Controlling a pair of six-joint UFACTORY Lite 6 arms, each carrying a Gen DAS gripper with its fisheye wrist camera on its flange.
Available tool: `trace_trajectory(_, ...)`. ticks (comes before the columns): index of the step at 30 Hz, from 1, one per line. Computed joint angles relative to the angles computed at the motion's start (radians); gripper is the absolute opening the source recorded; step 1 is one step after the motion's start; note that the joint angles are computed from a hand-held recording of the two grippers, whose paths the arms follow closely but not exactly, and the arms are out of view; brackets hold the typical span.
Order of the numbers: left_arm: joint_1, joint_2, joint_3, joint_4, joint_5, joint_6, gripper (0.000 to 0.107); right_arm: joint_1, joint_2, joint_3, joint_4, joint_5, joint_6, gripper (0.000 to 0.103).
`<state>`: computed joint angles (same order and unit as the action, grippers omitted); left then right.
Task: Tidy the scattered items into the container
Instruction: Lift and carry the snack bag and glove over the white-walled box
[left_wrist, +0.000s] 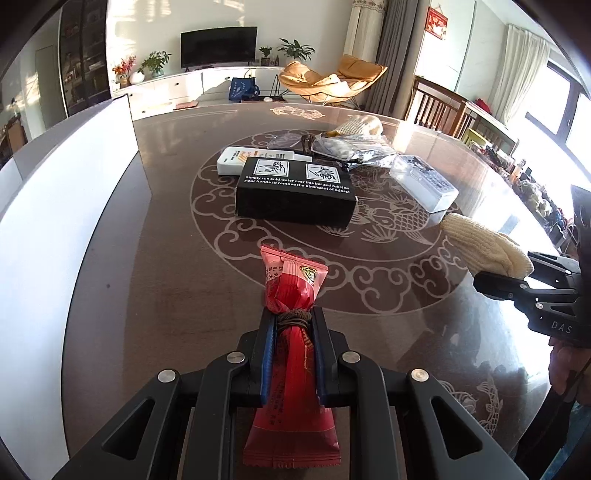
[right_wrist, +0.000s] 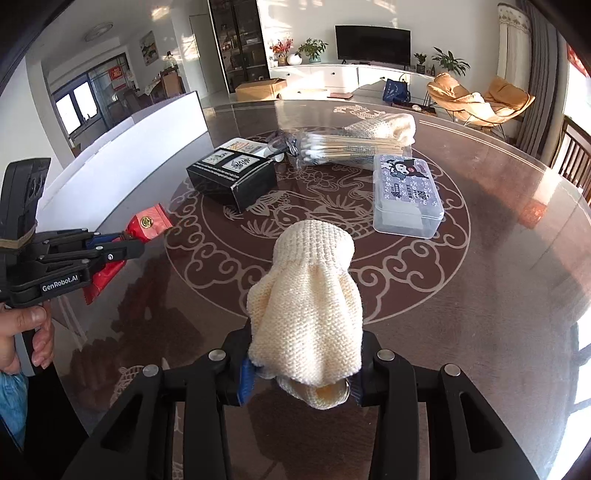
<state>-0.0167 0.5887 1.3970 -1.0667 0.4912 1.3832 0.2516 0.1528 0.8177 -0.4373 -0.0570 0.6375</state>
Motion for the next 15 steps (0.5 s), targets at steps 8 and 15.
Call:
trace_trajectory(8, 0.043, -0.167, -0.256, -0.193, 0.035, 0.134, 0.018, 0.071, -0.09, -0.121, 0.101, -0.047, -0.037, 0.04)
trace_trajectory(15, 0.162, -0.251, -0.204, -0.124, 0.164, 0.025, 0.018, 0.18, -0.035, -0.015, 0.405, -0.02, -0.307, 0.04)
